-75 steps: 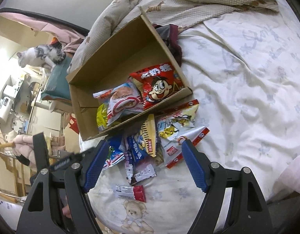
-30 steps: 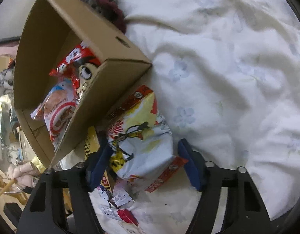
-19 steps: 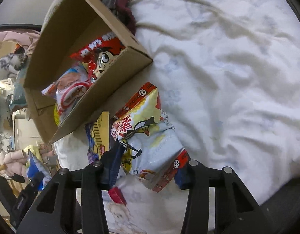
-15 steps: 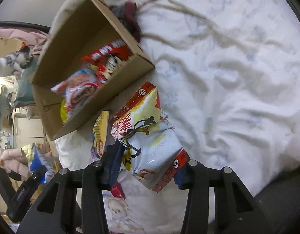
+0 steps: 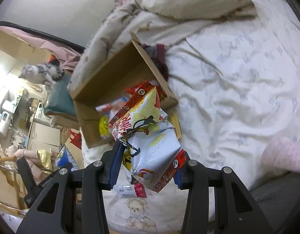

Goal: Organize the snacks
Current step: 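Carry blue bag toward box with left tool while right tool lowers white-red bag in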

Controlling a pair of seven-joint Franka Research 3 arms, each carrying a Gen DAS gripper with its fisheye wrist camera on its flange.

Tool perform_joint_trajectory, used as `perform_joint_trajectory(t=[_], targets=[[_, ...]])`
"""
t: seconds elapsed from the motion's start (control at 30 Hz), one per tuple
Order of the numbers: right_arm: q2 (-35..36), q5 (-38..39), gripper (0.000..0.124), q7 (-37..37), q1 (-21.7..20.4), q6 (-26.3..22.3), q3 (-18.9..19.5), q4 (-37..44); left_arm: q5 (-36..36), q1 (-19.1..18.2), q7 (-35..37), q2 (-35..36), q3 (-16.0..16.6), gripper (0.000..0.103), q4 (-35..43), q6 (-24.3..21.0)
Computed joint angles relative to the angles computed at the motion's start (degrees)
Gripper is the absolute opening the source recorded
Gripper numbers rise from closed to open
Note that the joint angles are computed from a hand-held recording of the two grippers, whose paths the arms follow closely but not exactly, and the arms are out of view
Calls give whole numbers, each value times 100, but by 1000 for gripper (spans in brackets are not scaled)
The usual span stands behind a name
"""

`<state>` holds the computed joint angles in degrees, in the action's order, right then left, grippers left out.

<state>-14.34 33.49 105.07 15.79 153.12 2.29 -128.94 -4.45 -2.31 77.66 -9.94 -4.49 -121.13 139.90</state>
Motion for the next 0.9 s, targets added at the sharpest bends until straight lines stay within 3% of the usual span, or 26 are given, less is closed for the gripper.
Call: perform_joint_trajectory(t=[0.1,0.23,0.43,0.9], targets=[[-33,183,46,-328,87,-46,-89,112,109,25,-83,61,-20,51,48,14],[-98,1019,46,-876,245,-13,-276,114,28,33,-133,164,-16,51,112,-57],[77,1270,46,-1064,164,-88,-263,332,83,24,-95,316,-68,51,375,-20],[1727,1211,46,-1248,-123,-349,4,2209,766,-20,-13,1747,-330,51,2398,-206]])
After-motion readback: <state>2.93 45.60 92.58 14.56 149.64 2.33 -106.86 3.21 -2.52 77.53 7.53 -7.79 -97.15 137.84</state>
